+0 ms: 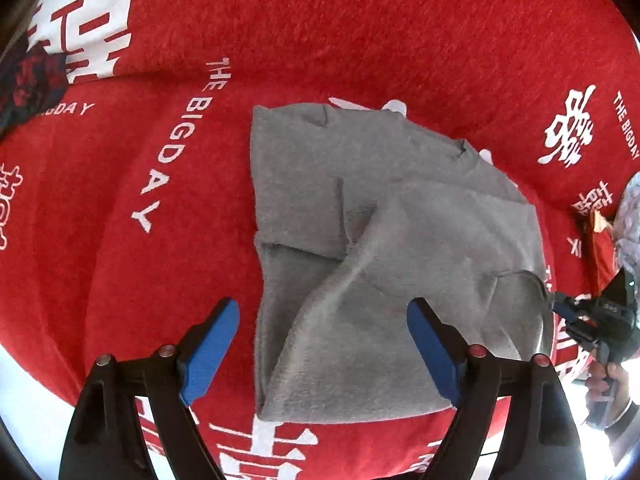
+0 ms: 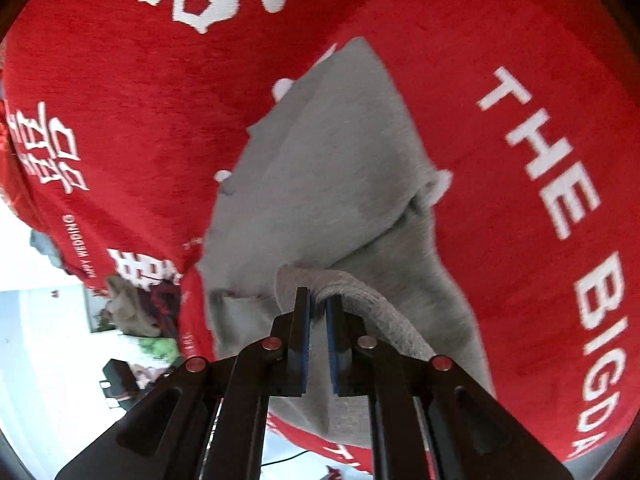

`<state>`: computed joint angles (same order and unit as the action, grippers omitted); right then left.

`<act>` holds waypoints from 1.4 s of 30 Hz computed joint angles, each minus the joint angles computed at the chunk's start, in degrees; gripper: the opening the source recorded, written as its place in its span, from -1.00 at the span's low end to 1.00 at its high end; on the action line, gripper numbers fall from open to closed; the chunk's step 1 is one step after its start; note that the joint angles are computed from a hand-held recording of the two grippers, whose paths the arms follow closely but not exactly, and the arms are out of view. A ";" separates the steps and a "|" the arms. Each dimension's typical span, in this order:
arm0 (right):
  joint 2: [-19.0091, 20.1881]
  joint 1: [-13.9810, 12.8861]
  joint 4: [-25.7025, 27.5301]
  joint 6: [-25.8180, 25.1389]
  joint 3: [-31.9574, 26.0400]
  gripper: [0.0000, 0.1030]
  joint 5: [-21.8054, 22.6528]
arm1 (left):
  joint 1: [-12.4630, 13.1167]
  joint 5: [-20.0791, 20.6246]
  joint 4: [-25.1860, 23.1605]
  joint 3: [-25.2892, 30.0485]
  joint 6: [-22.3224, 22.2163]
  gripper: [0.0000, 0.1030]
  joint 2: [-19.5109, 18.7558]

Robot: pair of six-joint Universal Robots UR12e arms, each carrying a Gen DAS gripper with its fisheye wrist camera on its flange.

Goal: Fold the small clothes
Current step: 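Grasp the grey sweater hem with both grippers and lift it, then fold the held hem over toward the collar with both grippers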

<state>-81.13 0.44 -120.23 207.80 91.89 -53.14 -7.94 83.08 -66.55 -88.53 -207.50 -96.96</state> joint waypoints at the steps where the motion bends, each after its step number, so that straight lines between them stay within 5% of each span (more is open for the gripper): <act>1: 0.24 0.30 1.10 -1.08 -0.78 -0.33 -1.42 | -0.17 0.21 -0.88 0.59 0.96 0.68 -0.49; 3: 0.32 0.73 3.33 -4.70 -2.07 0.24 -4.46 | -0.83 1.10 -2.64 1.96 2.89 0.68 -1.66; 10: 3.83 4.17 11.64 -19.49 -9.19 0.25 -17.45 | -2.43 -0.01 -6.48 7.45 9.61 0.68 -7.48; 13: 5.86 4.86 15.00 -22.56 -11.37 0.19 -19.25 | -3.14 1.77 -9.80 9.99 10.76 0.63 -9.91; 14: 6.30 4.85 16.20 -23.17 -11.77 0.10 -18.63 | -3.34 2.45 -10.74 10.44 11.11 0.18 -10.35; 15: 6.79 4.88 18.05 -24.01 -12.33 -0.37 -18.00 | -3.35 2.18 -12.40 10.93 11.60 -0.43 -10.75; 16: 7.19 5.11 20.03 -25.14 -12.92 -0.88 -18.41 | -3.40 2.37 -13.69 11.22 11.65 -0.63 -10.96; 18: 6.64 5.32 19.67 -26.56 -12.51 -0.87 -19.01 | -3.15 1.42 -11.67 9.65 11.94 -0.79 -9.85; 23: 4.88 5.43 16.72 -29.26 -12.47 -0.87 -18.18 | -2.08 -1.09 -6.19 7.80 9.82 -0.82 -6.75; 29: 5.26 4.72 10.10 -27.72 -15.57 -0.87 -14.56 | -1.40 2.00 -1.89 9.70 7.90 -0.82 -6.20; 35: 10.84 5.01 7.07 -28.49 -22.51 -0.87 -15.27 | -0.21 5.21 2.25 13.19 5.10 -0.82 -10.26; 42: 18.33 5.77 8.87 -26.14 -28.22 -0.87 -18.20 | -0.40 9.36 -0.61 15.40 2.35 -0.81 -15.88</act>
<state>-62.80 6.21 -111.36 181.66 63.67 -71.34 -8.35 92.44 -67.16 -73.14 -205.14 -112.84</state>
